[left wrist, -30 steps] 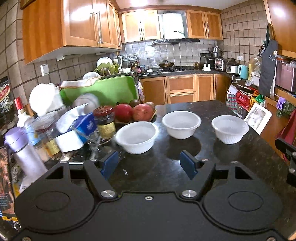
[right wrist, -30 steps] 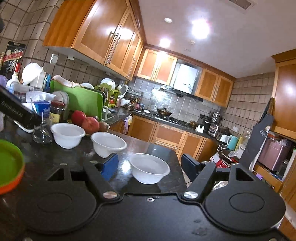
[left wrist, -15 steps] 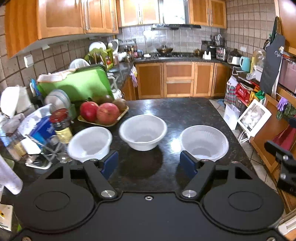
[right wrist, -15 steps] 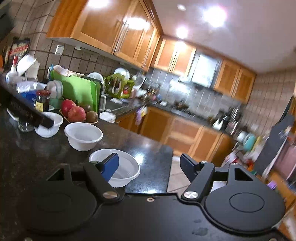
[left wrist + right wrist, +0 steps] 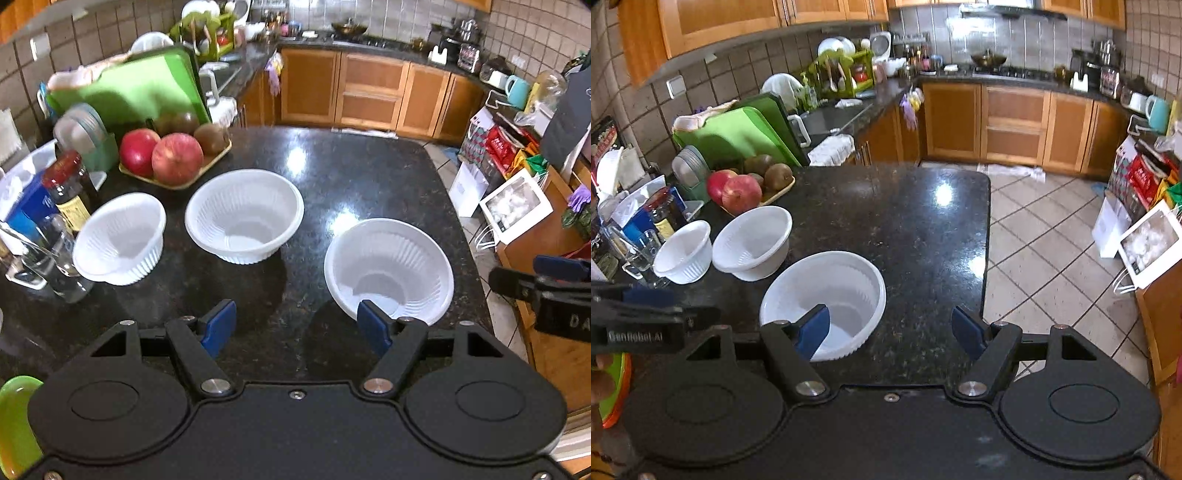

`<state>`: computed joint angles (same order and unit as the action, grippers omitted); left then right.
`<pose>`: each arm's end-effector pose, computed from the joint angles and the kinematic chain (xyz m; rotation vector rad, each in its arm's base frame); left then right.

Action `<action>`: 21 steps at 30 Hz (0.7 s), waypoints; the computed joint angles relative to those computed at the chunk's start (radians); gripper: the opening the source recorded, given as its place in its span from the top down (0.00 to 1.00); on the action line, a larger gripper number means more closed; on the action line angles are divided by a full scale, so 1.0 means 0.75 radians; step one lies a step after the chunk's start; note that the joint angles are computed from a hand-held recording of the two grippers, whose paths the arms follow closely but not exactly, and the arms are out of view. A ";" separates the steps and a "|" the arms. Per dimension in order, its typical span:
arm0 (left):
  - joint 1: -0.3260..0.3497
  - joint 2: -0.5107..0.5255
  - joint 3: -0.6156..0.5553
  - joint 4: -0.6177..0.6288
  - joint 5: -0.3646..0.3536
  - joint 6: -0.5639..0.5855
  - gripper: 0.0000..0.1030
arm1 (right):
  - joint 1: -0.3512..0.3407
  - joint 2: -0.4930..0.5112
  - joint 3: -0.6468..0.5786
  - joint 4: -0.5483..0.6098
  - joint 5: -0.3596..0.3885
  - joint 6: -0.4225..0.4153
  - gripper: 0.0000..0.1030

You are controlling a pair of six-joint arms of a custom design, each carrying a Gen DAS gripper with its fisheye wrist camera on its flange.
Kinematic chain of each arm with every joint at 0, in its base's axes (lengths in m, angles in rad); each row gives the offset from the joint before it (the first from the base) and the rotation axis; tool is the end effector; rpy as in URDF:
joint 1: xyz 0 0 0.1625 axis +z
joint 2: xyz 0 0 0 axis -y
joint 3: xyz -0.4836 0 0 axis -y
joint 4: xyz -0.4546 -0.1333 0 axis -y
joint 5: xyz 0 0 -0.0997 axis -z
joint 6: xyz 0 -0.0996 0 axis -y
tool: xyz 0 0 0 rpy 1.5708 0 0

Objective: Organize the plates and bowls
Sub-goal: 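Move the left tool to the rim of a white bowl, then close the left tool on the white bowl rim and lift it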

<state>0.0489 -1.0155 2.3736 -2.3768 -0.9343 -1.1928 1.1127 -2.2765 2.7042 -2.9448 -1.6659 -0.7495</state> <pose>-0.3839 -0.2115 0.0086 0.6155 2.3364 -0.6302 0.0055 -0.2689 0.3649 0.2867 -2.3514 0.9340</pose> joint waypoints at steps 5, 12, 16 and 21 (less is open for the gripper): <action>0.031 0.061 -0.051 0.014 -0.003 0.014 0.30 | 0.008 0.085 -0.049 0.048 -0.001 0.023 0.25; 0.094 0.111 -0.094 -0.024 -0.020 0.076 0.37 | 0.034 0.244 -0.088 -0.022 -0.011 -0.006 0.26; 0.138 0.154 -0.128 -0.034 -0.030 0.127 0.42 | 0.063 0.340 -0.119 -0.041 -0.085 -0.003 0.32; 0.183 0.202 -0.159 -0.067 -0.047 0.210 0.48 | 0.035 0.403 -0.177 0.050 -0.114 0.026 0.58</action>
<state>0.1861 -0.8638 2.2545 -2.4271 -0.9694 -1.0350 1.1387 -1.9742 2.5712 -2.9071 -1.7511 -0.7301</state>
